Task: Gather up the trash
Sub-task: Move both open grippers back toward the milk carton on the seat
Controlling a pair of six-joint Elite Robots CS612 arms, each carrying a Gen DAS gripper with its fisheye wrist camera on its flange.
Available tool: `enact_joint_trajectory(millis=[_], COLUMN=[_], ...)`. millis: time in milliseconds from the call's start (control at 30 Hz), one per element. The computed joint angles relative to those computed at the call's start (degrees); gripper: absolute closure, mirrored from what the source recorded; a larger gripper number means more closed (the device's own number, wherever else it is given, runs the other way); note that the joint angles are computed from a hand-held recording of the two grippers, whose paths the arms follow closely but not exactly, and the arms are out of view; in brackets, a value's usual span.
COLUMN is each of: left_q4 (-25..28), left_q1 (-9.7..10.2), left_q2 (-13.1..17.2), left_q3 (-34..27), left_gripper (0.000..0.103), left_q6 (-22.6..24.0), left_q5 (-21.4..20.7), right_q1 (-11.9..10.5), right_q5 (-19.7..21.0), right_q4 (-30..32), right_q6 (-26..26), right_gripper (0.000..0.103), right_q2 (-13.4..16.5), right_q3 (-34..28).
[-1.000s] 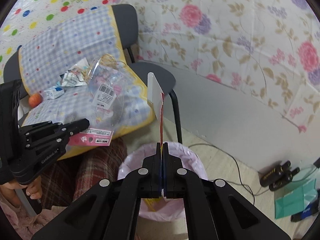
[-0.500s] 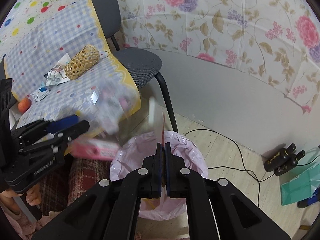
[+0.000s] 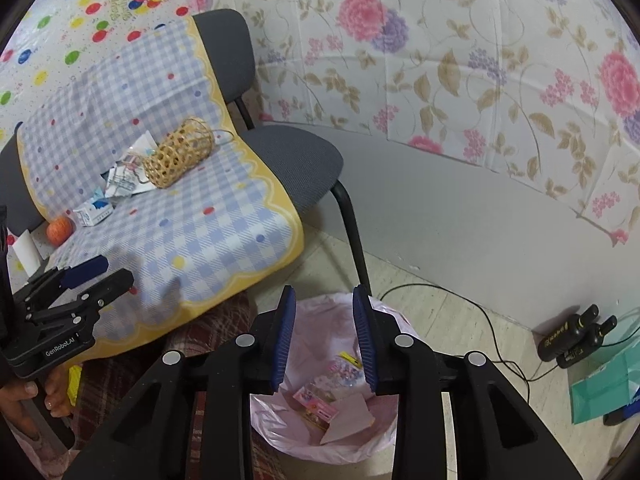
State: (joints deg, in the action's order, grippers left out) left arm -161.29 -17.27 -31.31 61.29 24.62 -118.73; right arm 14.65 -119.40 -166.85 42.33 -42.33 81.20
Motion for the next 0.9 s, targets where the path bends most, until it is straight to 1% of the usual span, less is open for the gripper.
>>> enact_joint_trajectory(millis=[167,267,367,467,567,733,833,900], left_q4=[-1.23,-1.90,-2.05,-2.13,-2.95,-3.26,-3.21,-2.68], left_q1=[1.12,1.73,2.42,3.17,3.88,4.90,5.33,5.57], left_q2=[0.53,1.10,2.02,3.25,4.25,6.15,7.56,8.67], left_q3=[-1.59,-2.98,-4.97,-7.56,-9.57,-13.56,-16.42,-18.56], left_gripper=[0.038,0.038,0.037,0.034,0.032,0.025,0.021,0.021], left_q6=[-2.99,-4.77,-6.86,-9.59,-12.00,-15.42,-17.32,-17.96], left_q5=[0.71,1.83,3.57,6.07,8.63,12.68,15.13,16.45], right_q1=[0.33,0.31,0.33,0.27,0.27,0.13,-0.05,-0.08], right_q5=[-0.45,0.19,1.07,2.44,3.79,6.51,8.36,9.83], right_q4=[-1.36,-1.85,-2.39,-2.56,-1.61,0.35,2.56,5.54], right_q6=[-3.71,-6.90,-10.34,-13.91,-16.82,-19.06,-20.22,-21.61], right_gripper=[0.071,0.071,0.068,0.067,0.066,0.062,0.059,0.057], right_q2=[1.08,2.41,4.12,6.03,8.37,11.82,14.00,16.35], right_q3=[-2.72,-5.89,-9.58,-13.57,-18.35,-24.99,-29.08,-33.63])
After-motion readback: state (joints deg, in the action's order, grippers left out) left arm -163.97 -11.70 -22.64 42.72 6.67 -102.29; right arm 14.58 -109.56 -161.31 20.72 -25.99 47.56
